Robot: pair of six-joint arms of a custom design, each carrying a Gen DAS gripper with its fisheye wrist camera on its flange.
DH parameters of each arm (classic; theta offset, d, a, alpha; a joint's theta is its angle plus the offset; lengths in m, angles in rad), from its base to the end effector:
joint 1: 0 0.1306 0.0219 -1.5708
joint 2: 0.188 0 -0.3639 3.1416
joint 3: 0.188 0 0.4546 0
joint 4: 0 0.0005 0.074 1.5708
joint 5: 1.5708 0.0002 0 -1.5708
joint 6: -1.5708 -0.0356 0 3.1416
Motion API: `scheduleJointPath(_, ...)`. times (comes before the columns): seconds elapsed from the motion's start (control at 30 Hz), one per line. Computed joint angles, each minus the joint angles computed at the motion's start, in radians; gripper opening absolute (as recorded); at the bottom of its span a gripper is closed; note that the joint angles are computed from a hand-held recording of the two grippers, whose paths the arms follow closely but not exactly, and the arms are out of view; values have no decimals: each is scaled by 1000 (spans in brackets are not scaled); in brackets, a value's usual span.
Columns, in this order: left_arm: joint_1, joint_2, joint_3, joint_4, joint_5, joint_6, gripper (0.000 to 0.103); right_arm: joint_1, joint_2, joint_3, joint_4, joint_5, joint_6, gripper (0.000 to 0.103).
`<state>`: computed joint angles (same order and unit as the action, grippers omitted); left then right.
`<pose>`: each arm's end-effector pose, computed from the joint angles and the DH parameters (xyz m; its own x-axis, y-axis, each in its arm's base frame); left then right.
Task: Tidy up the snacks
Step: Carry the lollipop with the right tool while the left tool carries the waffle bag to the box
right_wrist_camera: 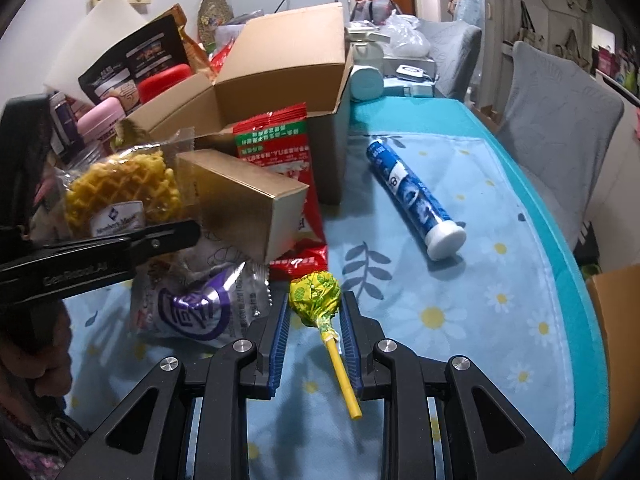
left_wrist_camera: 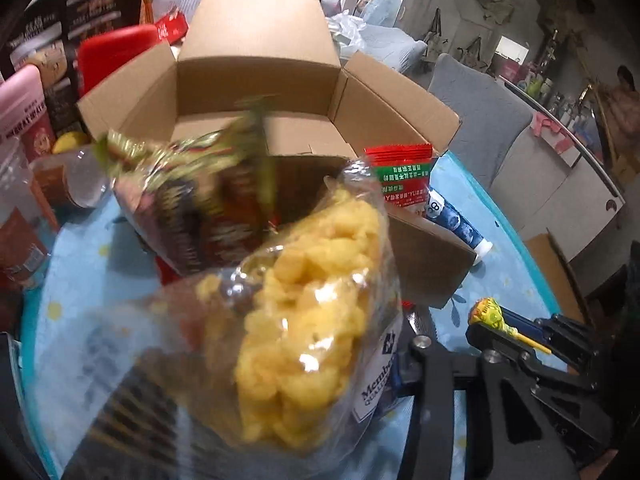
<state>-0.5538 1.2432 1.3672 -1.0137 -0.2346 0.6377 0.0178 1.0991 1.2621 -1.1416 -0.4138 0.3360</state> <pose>0.4214 -0.2514 0.4627 -0.7613 -0.2100 -0.6134 -0.0824 0.9698 -0.2298 0.4276 0.0214 0.4652 -0.7038 -0.3145 -0.6370 -0.5008 0.8556 0.1309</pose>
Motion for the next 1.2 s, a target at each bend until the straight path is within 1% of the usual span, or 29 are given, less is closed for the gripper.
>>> scheduleJointPath(0.1,-16,-23,-3,-18,-56,-25,43,9,-2,-2,-5,-2,1,25)
scheduleJointPath(0.2,-16,-52,-15,-17,-68,-36,40,17,-8,-6,0,-9,2,25)
scheduleJointPath(0.3,-13,-69,-22,-13,-77,-52,34,22,-13,-4,4,-32,-5,25)
scheduleJointPath(0.4,-15,-87,-29,-15,-91,-65,33,35,-19,-2,12,-28,-7,25)
scheduleJointPath(0.6,-20,-84,0,-15,-120,-74,32,52,-19,11,16,-48,-15,25)
scheduleJointPath(0.67,-21,-93,1,-8,-132,-82,32,59,-16,20,21,-43,-14,25)
scheduleJointPath(0.83,-10,-108,11,37,-137,-123,32,74,-2,62,39,-56,-13,25)
scheduleJointPath(1.0,11,-100,34,82,-130,-156,32,90,24,127,76,-62,-15,25)
scheduleJointPath(1.2,47,-86,75,149,-153,-221,32,109,88,230,109,-85,-34,25)
